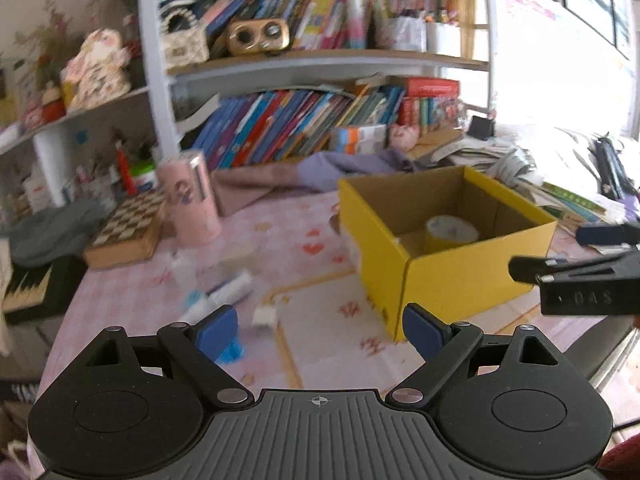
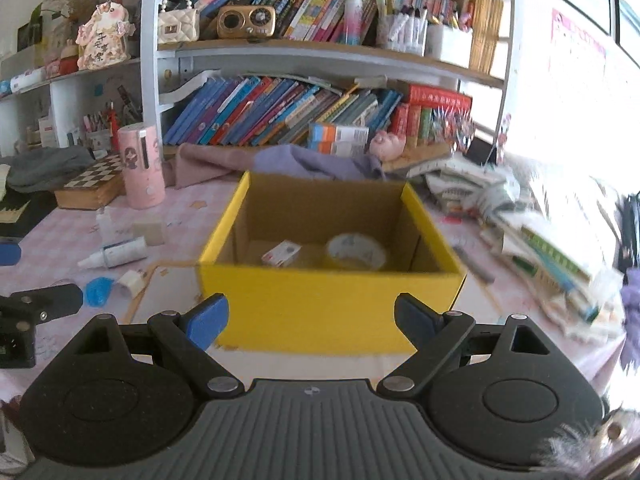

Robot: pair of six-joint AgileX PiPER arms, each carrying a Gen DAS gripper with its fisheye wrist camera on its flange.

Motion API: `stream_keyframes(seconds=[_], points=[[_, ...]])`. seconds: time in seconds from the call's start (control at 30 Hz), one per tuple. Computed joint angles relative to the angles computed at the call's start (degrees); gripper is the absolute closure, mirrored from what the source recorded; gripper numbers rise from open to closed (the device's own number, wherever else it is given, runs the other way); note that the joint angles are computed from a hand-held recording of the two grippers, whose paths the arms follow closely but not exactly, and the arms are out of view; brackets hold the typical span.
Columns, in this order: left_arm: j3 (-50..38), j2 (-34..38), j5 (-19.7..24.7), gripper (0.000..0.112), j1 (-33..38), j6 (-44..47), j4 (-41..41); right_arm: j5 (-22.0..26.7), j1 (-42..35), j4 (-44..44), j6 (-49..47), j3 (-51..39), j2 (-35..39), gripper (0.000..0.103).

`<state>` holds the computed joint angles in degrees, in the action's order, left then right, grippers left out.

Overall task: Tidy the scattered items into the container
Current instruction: 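Open and lift both tools out of the yellow box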

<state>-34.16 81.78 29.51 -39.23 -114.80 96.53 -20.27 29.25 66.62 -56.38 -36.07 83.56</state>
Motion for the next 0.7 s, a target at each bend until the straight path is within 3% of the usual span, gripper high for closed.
stream_keyframes(seconds=[0.23,0.7], points=[[5.02,-3.21,2.29,0.021,-0.28,-1.45,-1.68,-2.53,7.22,0.13,0.46,1.04,1.42,0.013],[12.83,-11.23,1.34,0.020,2.31,-0.70,-5.31,0.57,14.34,8.47,-6.88,-1.27,3.07,0.011]])
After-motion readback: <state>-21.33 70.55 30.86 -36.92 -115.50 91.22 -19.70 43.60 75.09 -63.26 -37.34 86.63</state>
